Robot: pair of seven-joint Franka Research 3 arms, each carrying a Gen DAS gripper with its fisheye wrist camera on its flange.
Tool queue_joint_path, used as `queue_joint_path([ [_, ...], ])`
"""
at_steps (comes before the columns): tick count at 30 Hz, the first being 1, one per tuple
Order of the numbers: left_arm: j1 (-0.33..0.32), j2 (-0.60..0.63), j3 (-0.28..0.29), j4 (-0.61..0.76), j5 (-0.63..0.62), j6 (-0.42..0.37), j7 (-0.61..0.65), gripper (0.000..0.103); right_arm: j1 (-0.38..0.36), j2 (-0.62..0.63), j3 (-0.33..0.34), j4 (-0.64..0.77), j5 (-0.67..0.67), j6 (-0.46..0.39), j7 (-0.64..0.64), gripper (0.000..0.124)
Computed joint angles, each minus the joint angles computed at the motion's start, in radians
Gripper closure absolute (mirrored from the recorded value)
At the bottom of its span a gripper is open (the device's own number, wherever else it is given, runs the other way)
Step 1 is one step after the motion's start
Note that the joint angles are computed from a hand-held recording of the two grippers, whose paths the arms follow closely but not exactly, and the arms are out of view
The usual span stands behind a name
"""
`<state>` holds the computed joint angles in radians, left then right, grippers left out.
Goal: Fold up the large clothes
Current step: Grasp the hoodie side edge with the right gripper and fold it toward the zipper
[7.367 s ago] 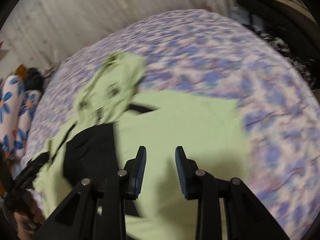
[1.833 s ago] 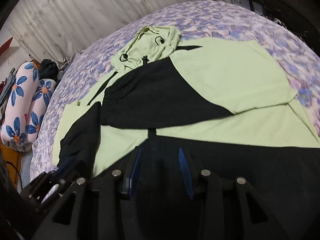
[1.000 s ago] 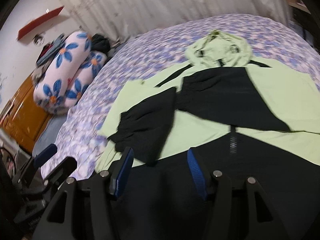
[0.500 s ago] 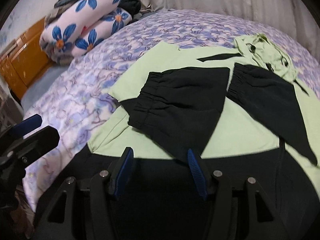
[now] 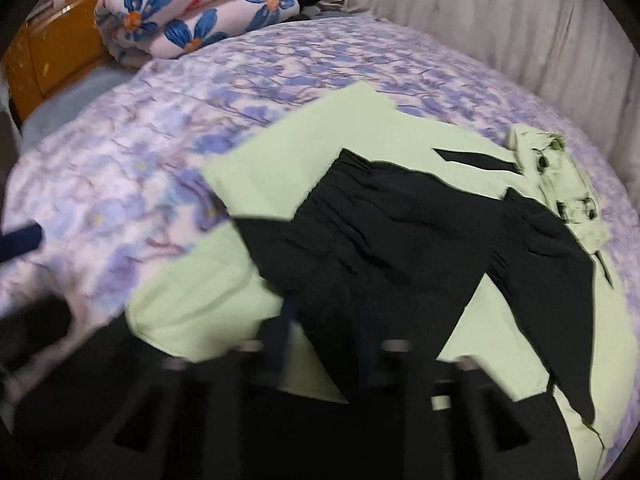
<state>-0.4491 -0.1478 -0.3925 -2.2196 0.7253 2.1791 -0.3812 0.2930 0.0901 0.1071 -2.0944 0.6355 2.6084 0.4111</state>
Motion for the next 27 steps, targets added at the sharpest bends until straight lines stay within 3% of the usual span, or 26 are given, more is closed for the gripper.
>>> queue_joint_path([
  [6, -0.005, -0.006, -0.01, 0.01, 0.02, -0.023, -0.012, 0.018, -0.063, -0.053, -0.037, 0.132, 0.313, -0.115, -0.12, 0.114],
  [9, -0.009, -0.004, -0.013, 0.018, 0.03, -0.032, -0.01, 0.018, -0.108, -0.052, -0.077, 0.194, 0.445, -0.151, -0.115, 0.114],
  [12, -0.013, 0.003, -0.014, 0.03, 0.038, -0.042, -0.006, 0.018, -0.151, -0.027, -0.103, 0.222, 0.505, -0.109, -0.072, 0.114],
  [14, -0.015, 0.013, -0.013, 0.04, 0.042, -0.044, 0.002, 0.018, -0.179, 0.008, -0.117, 0.233, 0.466, -0.089, 0.013, 0.113],
  [18, -0.018, 0.037, -0.005, 0.058, 0.042, -0.032, 0.023, 0.018, -0.214, 0.116, -0.155, 0.262, 0.146, -0.099, 0.345, 0.098],
  [20, -0.019, 0.05, 0.0, 0.069, 0.044, -0.026, 0.034, 0.018, -0.233, 0.151, -0.167, 0.265, 0.04, -0.126, 0.441, 0.095],
  [24, -0.023, 0.084, 0.01, 0.101, 0.042, -0.024, 0.075, 0.018, -0.316, 0.19, -0.144, 0.295, 0.04, -0.244, 0.473, 0.093],
  [27, -0.019, 0.107, 0.026, 0.124, 0.031, -0.011, 0.137, 0.018, -0.36, 0.208, -0.127, 0.33, 0.085, -0.309, 0.454, 0.082],
])
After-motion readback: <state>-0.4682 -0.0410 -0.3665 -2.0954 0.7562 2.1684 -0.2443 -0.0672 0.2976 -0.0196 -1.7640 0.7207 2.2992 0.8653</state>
